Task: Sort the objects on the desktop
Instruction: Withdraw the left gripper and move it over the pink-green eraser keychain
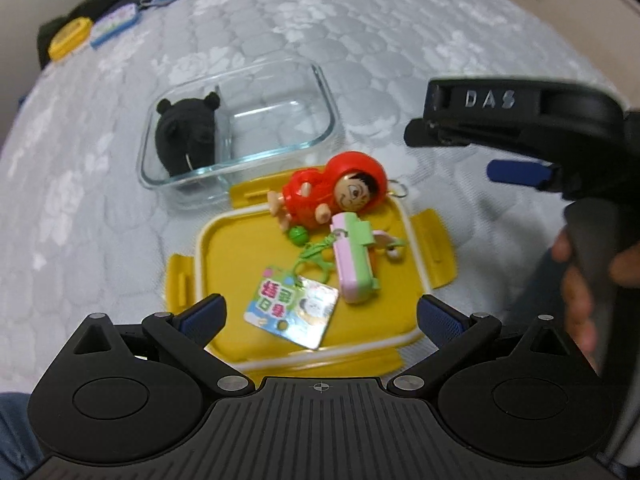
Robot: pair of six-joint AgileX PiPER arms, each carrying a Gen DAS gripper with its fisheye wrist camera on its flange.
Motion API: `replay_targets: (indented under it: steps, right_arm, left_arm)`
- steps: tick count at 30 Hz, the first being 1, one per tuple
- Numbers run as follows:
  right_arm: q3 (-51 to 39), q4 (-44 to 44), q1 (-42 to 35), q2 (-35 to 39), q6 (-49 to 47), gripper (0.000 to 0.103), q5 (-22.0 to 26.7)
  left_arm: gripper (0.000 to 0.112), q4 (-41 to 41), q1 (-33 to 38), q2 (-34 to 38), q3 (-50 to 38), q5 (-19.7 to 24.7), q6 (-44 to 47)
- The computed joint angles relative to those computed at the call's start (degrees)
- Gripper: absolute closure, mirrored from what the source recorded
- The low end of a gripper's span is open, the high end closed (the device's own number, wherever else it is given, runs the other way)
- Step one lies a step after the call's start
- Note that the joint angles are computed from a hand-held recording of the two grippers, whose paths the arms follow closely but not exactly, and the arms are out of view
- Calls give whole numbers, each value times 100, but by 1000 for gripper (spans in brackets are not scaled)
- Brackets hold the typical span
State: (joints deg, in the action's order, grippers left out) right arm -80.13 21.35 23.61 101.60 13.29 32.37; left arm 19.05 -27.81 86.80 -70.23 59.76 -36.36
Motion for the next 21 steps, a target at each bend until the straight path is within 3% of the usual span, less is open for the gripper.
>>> replay_targets:
  steps: [10,16,21]
  right_arm:
    - [80,1372,-358,67,-1018,17,191]
    - [34,1413,-360,118,-1045,16,243]
    - [-7,1384,-355,153,-995,16,287]
  left_arm:
    - [9,-609,481,2,68,-24,271]
    - [9,-880,991,30,-29,-48,353]
    - [9,-636,815,302,-162,-152,261]
